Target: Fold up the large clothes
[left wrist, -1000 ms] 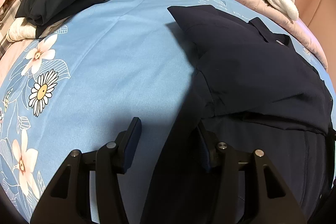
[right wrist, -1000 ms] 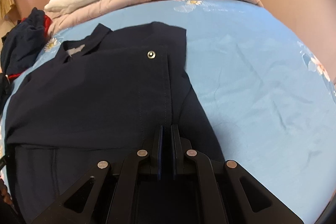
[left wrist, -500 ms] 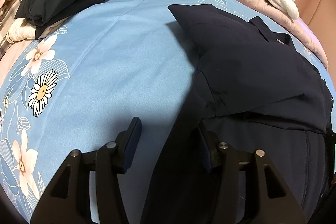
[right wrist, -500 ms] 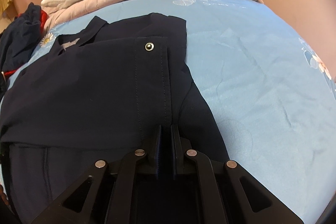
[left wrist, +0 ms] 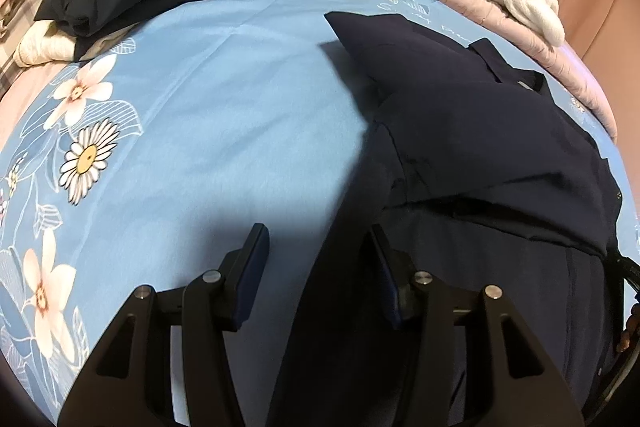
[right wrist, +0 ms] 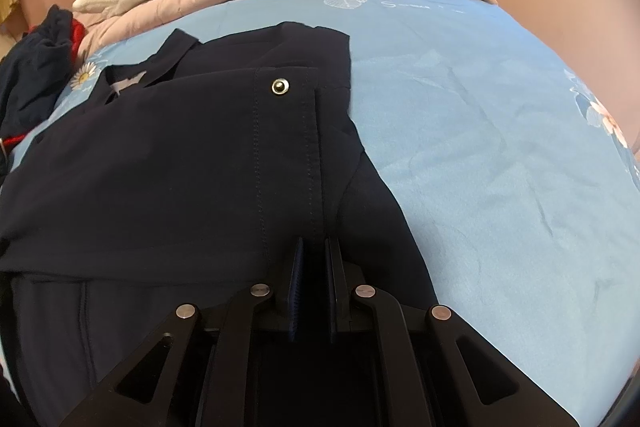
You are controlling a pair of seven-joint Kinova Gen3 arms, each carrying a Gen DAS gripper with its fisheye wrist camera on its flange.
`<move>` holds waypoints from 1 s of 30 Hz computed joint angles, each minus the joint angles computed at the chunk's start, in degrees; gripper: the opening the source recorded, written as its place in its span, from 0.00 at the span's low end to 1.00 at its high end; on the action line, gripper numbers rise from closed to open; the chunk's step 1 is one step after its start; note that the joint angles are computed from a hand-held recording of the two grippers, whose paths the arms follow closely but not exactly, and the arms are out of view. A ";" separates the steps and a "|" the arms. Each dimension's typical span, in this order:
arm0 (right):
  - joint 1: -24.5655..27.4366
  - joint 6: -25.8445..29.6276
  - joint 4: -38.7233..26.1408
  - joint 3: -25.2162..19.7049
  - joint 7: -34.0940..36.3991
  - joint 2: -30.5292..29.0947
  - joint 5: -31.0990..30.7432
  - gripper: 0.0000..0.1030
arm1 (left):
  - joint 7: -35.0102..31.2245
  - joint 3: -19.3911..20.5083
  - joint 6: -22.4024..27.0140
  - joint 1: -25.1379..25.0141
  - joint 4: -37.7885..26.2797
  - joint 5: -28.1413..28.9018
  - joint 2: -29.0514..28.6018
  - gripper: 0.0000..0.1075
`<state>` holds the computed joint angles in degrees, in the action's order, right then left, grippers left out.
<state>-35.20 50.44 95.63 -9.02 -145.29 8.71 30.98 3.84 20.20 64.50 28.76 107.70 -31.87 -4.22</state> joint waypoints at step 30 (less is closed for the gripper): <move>6.21 -4.78 11.75 -18.98 -15.91 -26.82 11.59 0.99 | 19.44 21.19 30.17 14.58 -13.14 -12.71 -3.32 0.95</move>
<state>-28.99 45.66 107.38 -27.99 -161.20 -18.11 42.57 23.28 41.39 94.67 43.34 94.56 -44.57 -7.55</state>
